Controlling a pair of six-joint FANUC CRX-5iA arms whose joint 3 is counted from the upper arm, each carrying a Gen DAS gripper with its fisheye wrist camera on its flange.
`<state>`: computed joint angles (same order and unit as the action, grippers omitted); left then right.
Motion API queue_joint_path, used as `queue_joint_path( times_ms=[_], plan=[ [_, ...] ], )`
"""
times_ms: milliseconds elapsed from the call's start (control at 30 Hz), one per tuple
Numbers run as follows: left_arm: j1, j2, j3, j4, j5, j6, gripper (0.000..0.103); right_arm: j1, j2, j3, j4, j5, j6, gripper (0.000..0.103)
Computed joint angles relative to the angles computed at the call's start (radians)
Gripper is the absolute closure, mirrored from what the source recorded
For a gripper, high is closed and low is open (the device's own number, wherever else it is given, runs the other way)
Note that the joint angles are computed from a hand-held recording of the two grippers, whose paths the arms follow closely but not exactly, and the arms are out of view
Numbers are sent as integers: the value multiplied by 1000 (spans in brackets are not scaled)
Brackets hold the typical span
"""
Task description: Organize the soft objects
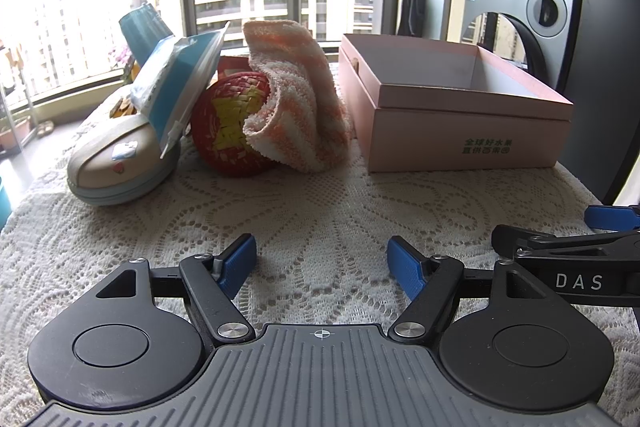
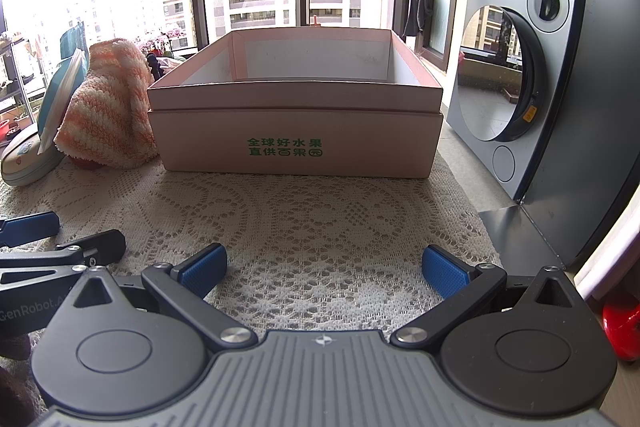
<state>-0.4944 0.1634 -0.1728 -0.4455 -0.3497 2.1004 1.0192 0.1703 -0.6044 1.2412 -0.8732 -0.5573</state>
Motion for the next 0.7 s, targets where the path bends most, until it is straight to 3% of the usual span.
queue_joint_path(
  times_ms=[700],
  plan=[
    [-5, 5, 6, -11, -4, 9, 25, 0, 3, 2, -2, -2, -4, 0]
  ],
)
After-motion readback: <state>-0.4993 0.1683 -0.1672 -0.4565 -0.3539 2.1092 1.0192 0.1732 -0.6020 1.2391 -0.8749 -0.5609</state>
